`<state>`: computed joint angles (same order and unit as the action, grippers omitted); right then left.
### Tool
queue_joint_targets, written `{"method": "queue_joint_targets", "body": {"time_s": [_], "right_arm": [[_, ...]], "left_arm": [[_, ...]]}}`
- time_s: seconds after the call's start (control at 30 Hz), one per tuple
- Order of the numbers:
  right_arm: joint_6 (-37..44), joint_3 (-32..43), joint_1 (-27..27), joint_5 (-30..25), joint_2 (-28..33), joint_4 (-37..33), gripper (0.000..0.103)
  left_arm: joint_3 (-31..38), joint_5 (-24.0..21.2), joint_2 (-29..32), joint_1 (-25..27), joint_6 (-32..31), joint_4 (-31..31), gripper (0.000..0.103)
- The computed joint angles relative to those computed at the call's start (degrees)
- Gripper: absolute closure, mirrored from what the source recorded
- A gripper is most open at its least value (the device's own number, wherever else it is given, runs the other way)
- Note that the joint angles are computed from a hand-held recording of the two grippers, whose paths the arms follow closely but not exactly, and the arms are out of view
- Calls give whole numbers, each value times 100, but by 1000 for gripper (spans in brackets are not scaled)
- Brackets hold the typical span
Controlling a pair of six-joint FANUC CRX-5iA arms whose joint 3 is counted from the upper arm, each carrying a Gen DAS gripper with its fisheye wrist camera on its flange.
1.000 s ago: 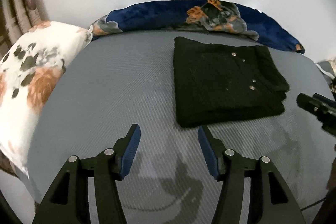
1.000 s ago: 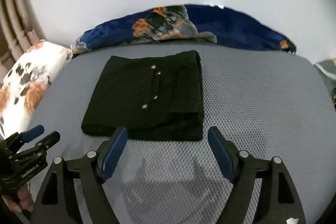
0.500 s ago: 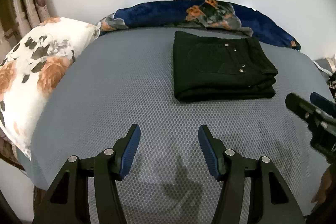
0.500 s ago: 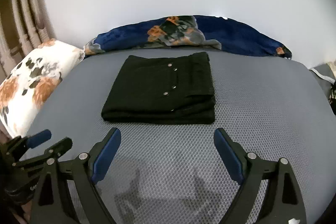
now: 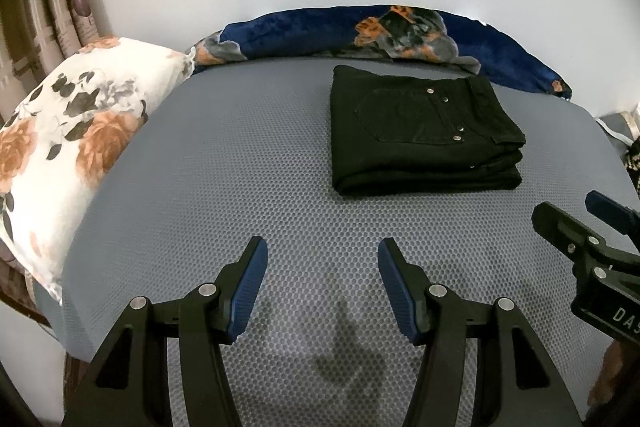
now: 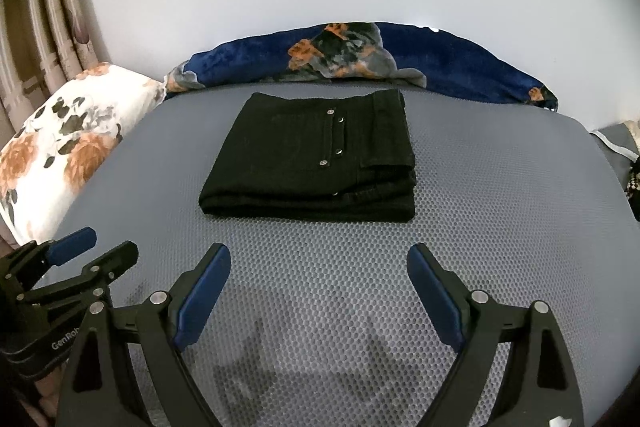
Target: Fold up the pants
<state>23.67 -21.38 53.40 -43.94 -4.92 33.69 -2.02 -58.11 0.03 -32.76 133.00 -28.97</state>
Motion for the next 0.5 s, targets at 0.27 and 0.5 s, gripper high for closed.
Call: {"method": "queue_joint_targets", "body": {"time_s": [0.27,0.5], "right_arm": [[-17,16,29,-52,8,11,15],[0,53,49,-97,28,-36,15]], "left_arm": [[38,-38,23,-58,111,-79,45],[6,-10,16,-20,71,-24,45]]}}
